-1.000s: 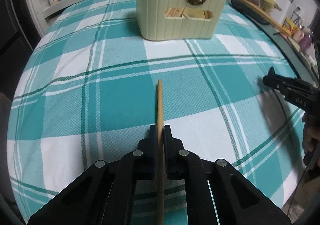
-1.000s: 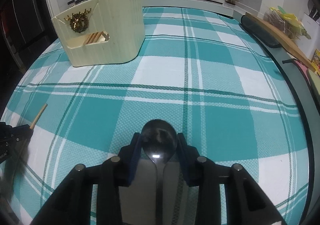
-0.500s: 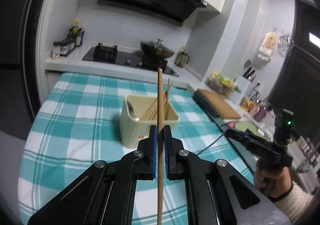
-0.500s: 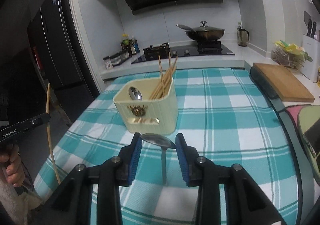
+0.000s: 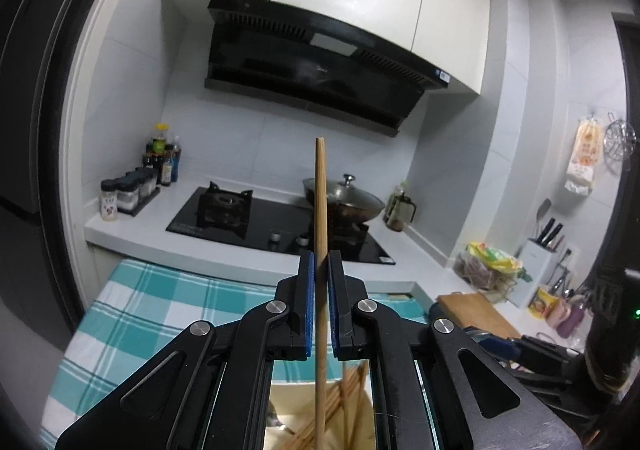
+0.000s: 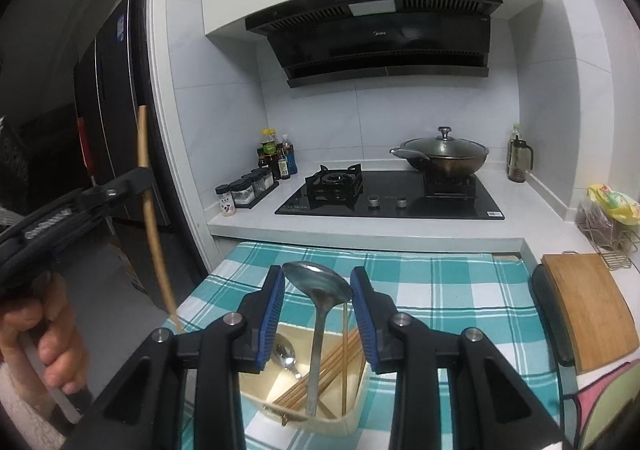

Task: Organize utensils
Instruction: 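Carry the chopstick and spoon into the caddy and open both tools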

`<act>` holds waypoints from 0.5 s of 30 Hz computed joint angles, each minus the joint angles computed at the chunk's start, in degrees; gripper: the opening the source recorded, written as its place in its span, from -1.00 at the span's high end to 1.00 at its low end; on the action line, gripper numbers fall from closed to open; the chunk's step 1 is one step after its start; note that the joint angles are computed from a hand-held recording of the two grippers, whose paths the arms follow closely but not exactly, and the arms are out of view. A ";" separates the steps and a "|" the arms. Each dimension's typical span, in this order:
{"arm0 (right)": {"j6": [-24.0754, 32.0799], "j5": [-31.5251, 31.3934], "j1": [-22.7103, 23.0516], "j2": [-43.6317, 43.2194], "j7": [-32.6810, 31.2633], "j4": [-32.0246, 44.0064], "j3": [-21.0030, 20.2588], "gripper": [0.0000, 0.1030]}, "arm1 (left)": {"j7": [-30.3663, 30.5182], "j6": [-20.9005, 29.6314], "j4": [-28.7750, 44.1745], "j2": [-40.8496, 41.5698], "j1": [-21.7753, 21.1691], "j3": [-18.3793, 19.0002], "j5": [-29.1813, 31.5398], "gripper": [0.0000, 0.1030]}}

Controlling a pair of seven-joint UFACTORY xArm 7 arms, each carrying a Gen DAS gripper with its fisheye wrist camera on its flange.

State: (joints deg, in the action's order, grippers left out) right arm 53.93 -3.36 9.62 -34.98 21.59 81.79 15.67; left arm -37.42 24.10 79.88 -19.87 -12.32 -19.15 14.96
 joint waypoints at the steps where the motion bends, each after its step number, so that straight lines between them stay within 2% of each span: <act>1: -1.06 0.33 0.25 0.31 -0.06 -1.28 -0.22 0.33 | -0.87 -0.27 -0.48 1.05 0.82 -0.98 1.28 0.91; 7: -1.84 3.38 3.20 2.59 -0.95 -9.04 -2.09 0.42 | -0.53 0.29 -6.71 5.22 -2.45 0.40 1.18 0.91; 10: -1.07 4.45 4.16 4.36 -1.44 -10.76 -2.94 0.42 | 3.05 2.14 -8.63 6.53 -5.20 2.55 -1.86 0.89; 11: -0.95 4.50 4.05 4.71 -1.07 -11.10 -3.13 0.42 | 3.61 3.20 -8.79 6.78 -5.49 2.82 -1.96 0.83; 13: -2.49 4.29 3.66 4.59 -0.02 -12.41 -3.37 0.41 | 3.84 5.17 -8.98 6.64 -5.76 2.77 -1.22 0.36; 14: -2.92 4.08 3.50 4.08 0.49 -13.27 -3.39 0.39 | 2.90 5.55 -9.54 5.93 -5.42 2.42 0.18 -0.14; 15: -3.03 3.65 3.11 3.89 1.07 -13.26 -3.35 0.34 | 1.20 5.15 -10.49 4.80 -4.69 1.86 2.19 -0.47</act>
